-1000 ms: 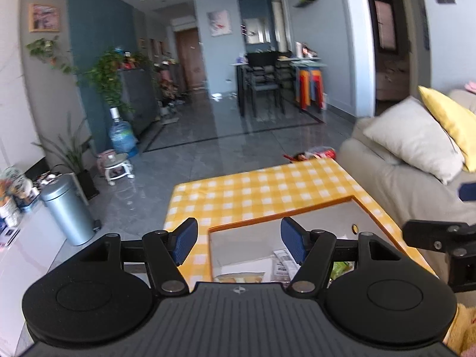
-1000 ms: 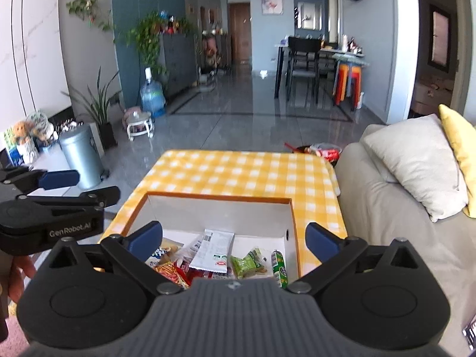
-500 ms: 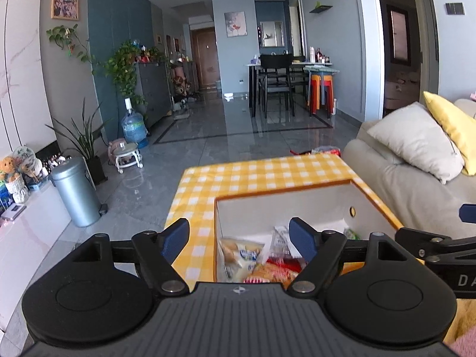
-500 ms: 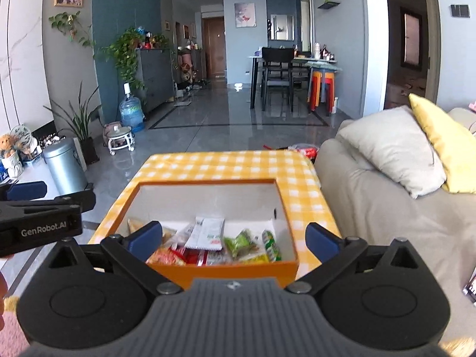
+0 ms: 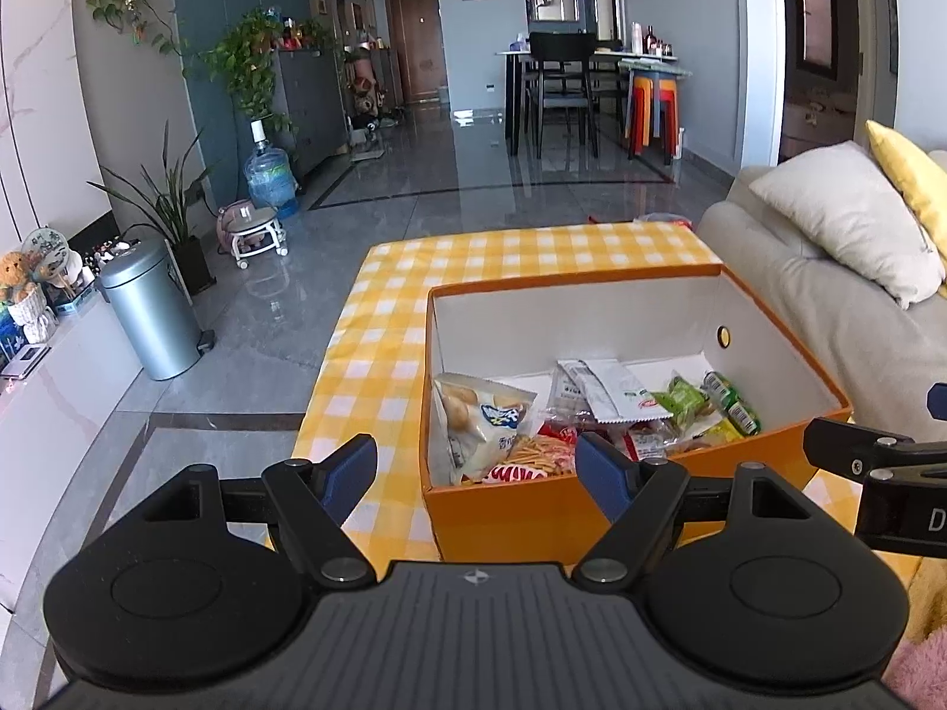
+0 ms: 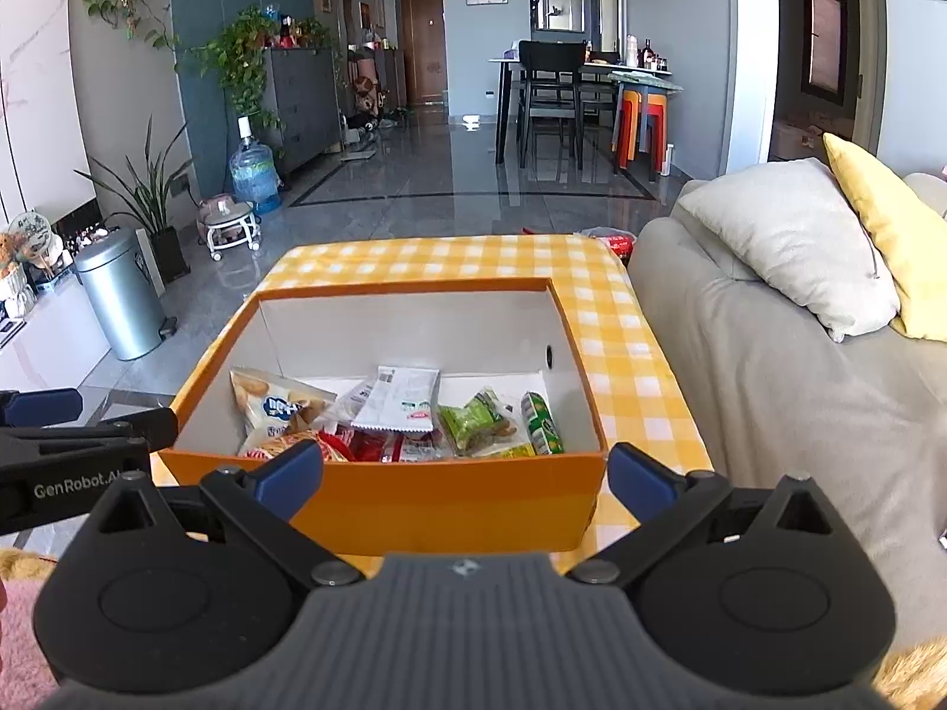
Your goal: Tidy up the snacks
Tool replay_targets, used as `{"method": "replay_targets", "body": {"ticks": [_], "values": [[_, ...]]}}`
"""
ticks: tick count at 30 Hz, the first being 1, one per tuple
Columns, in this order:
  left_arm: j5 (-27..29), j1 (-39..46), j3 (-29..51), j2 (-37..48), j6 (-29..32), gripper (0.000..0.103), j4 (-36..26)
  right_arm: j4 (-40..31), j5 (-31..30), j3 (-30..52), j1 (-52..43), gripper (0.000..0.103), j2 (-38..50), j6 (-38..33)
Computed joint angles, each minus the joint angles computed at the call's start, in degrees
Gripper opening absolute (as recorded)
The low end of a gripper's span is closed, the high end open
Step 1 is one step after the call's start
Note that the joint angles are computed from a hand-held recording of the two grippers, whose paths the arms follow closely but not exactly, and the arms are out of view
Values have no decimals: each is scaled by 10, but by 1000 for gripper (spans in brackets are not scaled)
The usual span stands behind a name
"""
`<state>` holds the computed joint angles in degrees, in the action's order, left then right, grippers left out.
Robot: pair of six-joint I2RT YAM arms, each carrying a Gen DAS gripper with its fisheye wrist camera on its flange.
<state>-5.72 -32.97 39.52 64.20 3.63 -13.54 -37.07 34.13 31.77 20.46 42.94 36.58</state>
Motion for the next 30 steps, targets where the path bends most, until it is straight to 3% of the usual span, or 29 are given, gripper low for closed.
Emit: {"method": "replay_targets", "body": {"ticks": [13,30], "values": [[-7,-7,12,9,3,89,-28,17,-25,-11,-12,99,4,-7],[-6,-6,17,6,2,89,-32,1,10,3,32,99,11,9]]}}
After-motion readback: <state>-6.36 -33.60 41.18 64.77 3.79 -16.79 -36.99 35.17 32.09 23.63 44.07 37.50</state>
